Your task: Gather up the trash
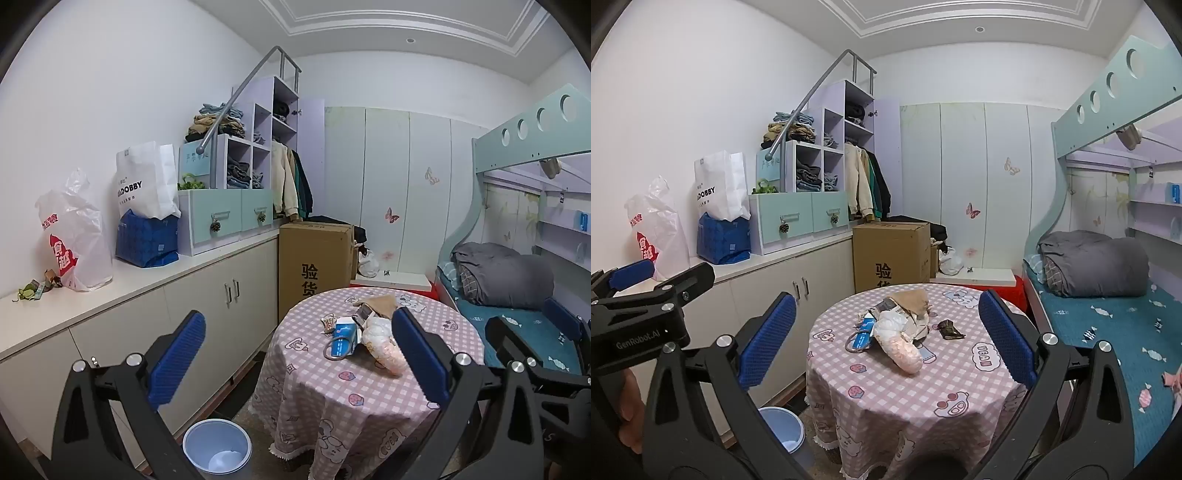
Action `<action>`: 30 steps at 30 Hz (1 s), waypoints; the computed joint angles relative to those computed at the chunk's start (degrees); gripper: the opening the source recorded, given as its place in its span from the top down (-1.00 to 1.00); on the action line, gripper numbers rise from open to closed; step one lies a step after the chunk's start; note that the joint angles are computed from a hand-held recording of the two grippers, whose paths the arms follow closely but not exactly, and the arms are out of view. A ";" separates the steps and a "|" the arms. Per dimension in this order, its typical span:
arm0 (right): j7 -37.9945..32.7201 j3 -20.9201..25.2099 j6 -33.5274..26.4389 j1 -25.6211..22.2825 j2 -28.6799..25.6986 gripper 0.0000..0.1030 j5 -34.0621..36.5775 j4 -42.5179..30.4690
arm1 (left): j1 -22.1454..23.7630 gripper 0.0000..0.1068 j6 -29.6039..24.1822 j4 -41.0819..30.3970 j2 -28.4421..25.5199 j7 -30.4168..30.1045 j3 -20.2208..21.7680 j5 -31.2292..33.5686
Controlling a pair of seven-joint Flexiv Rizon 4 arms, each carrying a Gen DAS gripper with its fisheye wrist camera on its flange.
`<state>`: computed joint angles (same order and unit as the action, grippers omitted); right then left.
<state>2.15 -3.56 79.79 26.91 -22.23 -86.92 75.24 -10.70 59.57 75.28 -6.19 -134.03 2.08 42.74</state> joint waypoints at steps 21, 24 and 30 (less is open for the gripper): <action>1.34 0.27 0.38 -0.48 0.30 -0.88 -0.98 0.52 | 1.25 -0.85 2.38 2.57 1.54 1.67 0.34 -1.93; 1.23 0.42 0.25 -0.52 0.51 -0.88 -1.02 0.79 | 0.63 -0.85 0.40 0.77 0.60 0.65 -0.44 -0.28; 0.82 0.33 0.30 -0.39 0.25 -0.88 -0.45 0.50 | 0.42 -0.85 0.39 0.93 0.51 0.36 -0.42 0.04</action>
<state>2.97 -3.24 80.09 26.52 -21.98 -87.38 75.75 -10.28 59.96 76.22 -5.67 -133.67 1.66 42.78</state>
